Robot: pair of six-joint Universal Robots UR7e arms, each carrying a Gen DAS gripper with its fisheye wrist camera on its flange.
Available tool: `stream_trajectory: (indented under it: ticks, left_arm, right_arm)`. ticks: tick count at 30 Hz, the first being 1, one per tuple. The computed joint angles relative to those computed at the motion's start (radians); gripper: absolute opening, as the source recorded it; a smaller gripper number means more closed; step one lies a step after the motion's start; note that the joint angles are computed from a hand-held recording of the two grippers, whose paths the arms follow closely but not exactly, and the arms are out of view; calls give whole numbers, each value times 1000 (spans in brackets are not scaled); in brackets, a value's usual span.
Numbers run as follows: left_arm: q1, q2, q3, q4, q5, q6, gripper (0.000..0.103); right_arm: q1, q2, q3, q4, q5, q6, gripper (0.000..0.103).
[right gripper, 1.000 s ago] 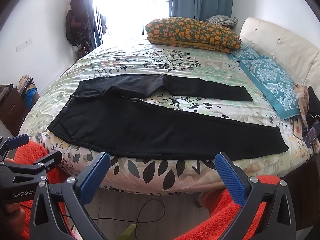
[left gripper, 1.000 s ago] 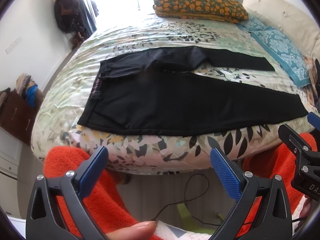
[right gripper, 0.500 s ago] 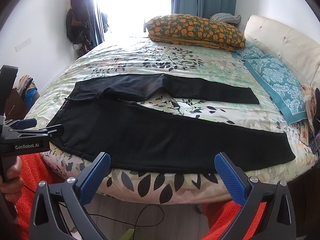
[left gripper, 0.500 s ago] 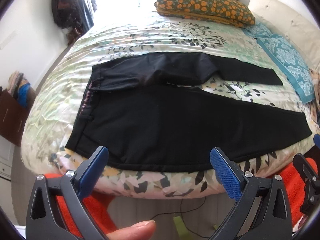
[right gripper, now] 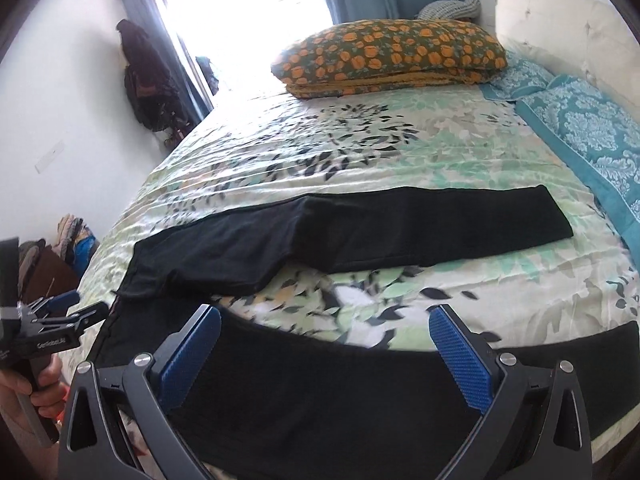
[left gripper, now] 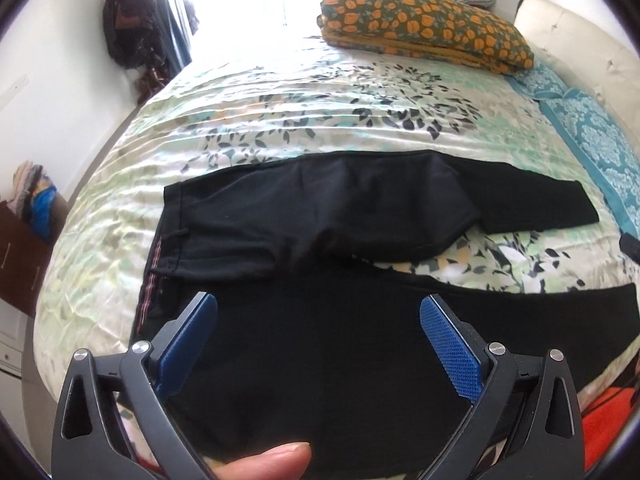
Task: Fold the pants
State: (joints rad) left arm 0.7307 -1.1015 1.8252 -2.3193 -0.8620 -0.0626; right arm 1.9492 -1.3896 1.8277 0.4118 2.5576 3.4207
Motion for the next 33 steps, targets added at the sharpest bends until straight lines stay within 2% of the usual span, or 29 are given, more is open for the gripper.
stream_trajectory:
  ticks: [3, 5, 7, 9, 11, 12, 15, 16, 18, 20, 22, 23, 24, 25, 26, 27, 28, 29, 31, 33]
  left_arm:
    - [24, 36, -28, -14, 24, 9, 102]
    - [36, 53, -36, -23, 35, 14, 102]
    - [46, 78, -49, -31, 43, 20, 102]
    - [55, 108, -71, -44, 36, 28, 102]
    - [64, 149, -106, -70, 21, 47, 102]
    - [68, 175, -129, -82, 18, 57, 102]
    - [84, 268, -221, -82, 25, 72, 102]
    - [89, 299, -254, -70, 31, 69, 102]
    - [100, 346, -313, -41, 35, 59, 102]
    - [106, 377, -352, -20, 42, 46, 102]
    - [109, 388, -363, -22, 46, 51, 102]
    - [108, 389, -359, -29, 55, 61, 102]
    - [107, 391, -353, -35, 67, 72, 102]
    - [107, 391, -347, -40, 79, 80, 102]
    - [107, 391, -341, -43, 87, 87, 102]
    - [108, 391, -337, -44, 93, 91, 102]
    - [110, 392, -336, -46, 98, 93, 102]
    - [111, 395, -336, -50, 103, 96, 102]
    - [112, 401, -335, -61, 111, 99, 102]
    - [110, 407, -339, -54, 117, 85, 102]
  right_arm:
    - [-226, -178, 48, -49, -109, -158, 103]
    - [-402, -258, 32, -13, -164, -211, 103]
    - [-592, -296, -29, 80, -257, -197, 103]
    - [-761, -325, -87, 150, -395, -164, 100]
    - [-861, -333, -141, 177, -482, -155, 97]
    - [-888, -323, -172, 187, -507, -162, 91]
    - [-908, -233, -297, 260, -538, -212, 78]
    - [-900, -190, -346, 290, -512, -242, 74]
    - [-879, -112, -427, 321, -413, -302, 72]
    - [-888, -68, -473, 330, -367, -333, 68]
    - [-912, -47, -496, 335, -354, -326, 56]
    - [-931, -39, -510, 346, -375, -322, 51]
    - [-945, -28, -525, 368, -395, -318, 34]
    - [-954, -9, -547, 402, -409, -312, 29]
    - [-946, 9, -564, 423, -386, -320, 22]
    - [-934, 19, -577, 432, -369, -360, 15]
    - [-908, 23, -580, 414, -327, -424, 12]
    - [-872, 30, -581, 376, -255, -510, 11]
    - [-806, 34, -574, 234, -118, -706, 10]
    - [-772, 31, -570, 105, -55, -848, 10]
